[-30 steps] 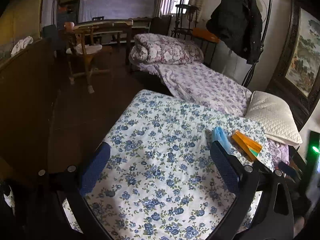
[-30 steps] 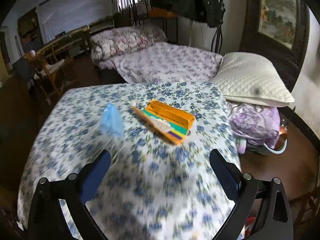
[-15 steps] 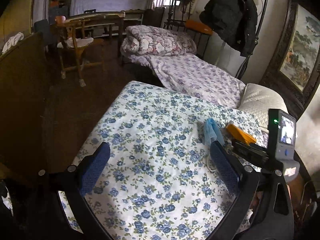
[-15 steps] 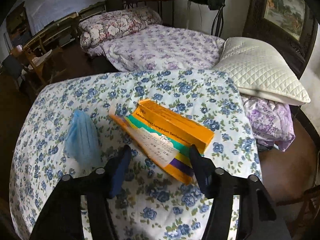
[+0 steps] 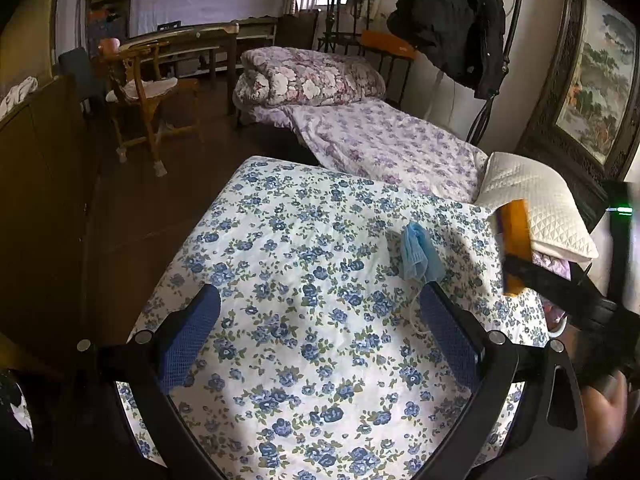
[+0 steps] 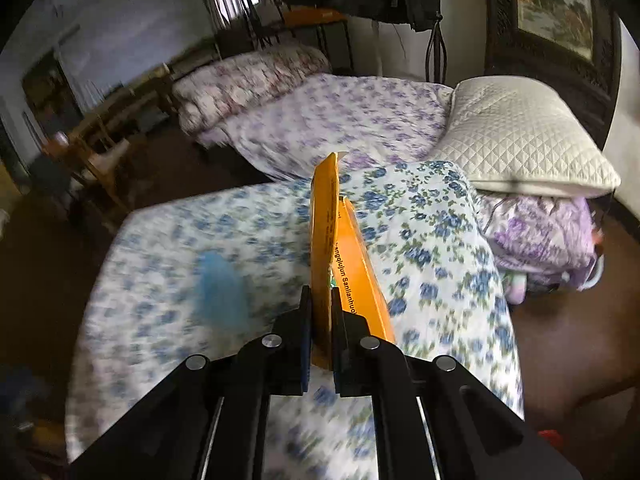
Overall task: Collect trash
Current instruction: 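Grasp the orange box with the right tool while the left tool grasps the blue mask, then carry the blue mask and orange box over the wastebasket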
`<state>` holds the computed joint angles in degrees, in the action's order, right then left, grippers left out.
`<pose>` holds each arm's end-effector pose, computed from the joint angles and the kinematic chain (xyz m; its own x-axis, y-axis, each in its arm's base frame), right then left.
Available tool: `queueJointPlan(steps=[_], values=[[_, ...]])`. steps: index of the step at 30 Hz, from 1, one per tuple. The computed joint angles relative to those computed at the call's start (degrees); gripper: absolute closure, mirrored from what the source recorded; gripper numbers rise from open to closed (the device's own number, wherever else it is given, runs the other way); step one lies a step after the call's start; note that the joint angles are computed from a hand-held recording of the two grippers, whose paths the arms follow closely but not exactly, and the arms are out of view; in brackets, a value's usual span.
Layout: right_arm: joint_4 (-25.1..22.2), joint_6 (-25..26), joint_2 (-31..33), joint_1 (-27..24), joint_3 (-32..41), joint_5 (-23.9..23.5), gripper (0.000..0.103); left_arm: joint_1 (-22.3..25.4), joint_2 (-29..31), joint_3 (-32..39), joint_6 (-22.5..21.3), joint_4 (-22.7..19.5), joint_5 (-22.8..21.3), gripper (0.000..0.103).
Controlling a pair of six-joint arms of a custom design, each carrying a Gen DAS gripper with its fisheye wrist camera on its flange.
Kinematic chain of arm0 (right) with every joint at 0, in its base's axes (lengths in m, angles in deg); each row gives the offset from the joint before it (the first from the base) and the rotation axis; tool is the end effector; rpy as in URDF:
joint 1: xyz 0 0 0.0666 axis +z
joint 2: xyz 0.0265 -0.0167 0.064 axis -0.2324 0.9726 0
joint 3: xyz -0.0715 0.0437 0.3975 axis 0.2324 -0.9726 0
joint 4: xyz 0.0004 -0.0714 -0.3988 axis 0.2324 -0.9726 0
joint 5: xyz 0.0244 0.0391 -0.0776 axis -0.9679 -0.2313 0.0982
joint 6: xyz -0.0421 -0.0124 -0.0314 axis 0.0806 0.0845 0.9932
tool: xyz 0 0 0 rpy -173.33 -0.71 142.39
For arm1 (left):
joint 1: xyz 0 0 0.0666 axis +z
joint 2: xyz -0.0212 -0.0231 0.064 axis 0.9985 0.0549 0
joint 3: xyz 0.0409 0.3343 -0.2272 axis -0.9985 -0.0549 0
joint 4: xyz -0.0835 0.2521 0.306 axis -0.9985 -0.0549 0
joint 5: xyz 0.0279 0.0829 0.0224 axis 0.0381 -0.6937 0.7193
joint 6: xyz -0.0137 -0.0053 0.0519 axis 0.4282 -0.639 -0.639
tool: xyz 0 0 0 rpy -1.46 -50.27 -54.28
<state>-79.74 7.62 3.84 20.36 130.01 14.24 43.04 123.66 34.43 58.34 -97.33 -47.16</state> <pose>0.3313 0.2081 0.6716 -0.7059 0.3168 -0.6335 0.1708 0.9441 0.2819 0.2888 -0.2574 0.7105 -0.7129 -0.0665 -0.6981 0.0281 0.9920 -0.1231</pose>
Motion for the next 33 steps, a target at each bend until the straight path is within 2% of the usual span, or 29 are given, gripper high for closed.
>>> queueJointPlan(steps=[3, 5, 7, 10, 16, 19, 24, 26, 27, 28, 29, 30, 32, 33], values=[[0.59, -6.28, -4.47, 3.33, -3.33, 1.0, 0.094, 0.46, 0.63, -0.46, -1.21, 0.27, 0.23, 0.007], [-0.22, -10.76, -7.22, 6.79, -5.97, 4.32, 0.094, 1.01, 2.35, 0.07, -1.76, -0.5, 0.45, 0.007], [-0.77, -12.35, -7.85, 8.33, -6.92, 5.13, 0.094, 1.41, 4.21, 1.2, -2.25, -1.45, 2.57, 0.007], [-0.12, -10.38, -7.5, 7.74, -7.62, 3.21, 0.094, 0.64, 7.63, 3.52, -3.98, -1.95, 4.53, 0.007], [1.74, -10.18, -8.74, 5.28, -10.93, -1.6, 0.094, -0.59, 15.12, 10.65, -7.44, -1.79, 4.66, 0.007], [2.41, -10.56, -9.51, 4.68, -11.89, -2.25, 0.094, -0.1, 18.45, 13.51, -7.88, -1.41, 7.23, 0.007], [3.18, -10.12, -9.8, 3.46, -12.54, -3.3, 0.094, 0.33, 22.25, 16.2, -7.37, -3.08, 7.65, 0.007], [2.84, -9.84, -9.47, 3.07, -12.59, -3.8, 0.094, 0.43, 22.56, 15.72, -6.31, -3.04, 6.5, 0.008], [2.69, -9.64, -9.44, 2.7, -12.56, -4.29, 0.094, 0.45, 22.49, 15.32, -6.01, -2.69, 5.83, 0.01], [2.6, -9.59, -9.33, 2.43, -12.68, -4.85, 0.094, 0.52, 22.4, 14.84, -5.86, -2.36, 5.49, 0.024], [2.7, -9.43, -9.43, 2.15, -12.92, -5.26, 0.094, 0.78, 22.79, 15.12, -6.02, -2.94, 6.3, 0.042], [2.72, -9.38, -9.37, 2.07, -12.92, -5.5, 0.094, 0.85, 23.18, 15.59, -6.06, -3.65, 6.15, 0.044], [2.86, -9.38, -9.39, 2.2, -12.87, -5.27, 0.094, 0.6, 22.64, 14.88, -6.99, -2.69, 5.32, 0.073], [2.95, -9.38, -9.37, 2.27, -12.88, -5.18, 0.094, 0.65, 22.76, 15.13, -7.22, -2.76, 5.41, 0.08]])
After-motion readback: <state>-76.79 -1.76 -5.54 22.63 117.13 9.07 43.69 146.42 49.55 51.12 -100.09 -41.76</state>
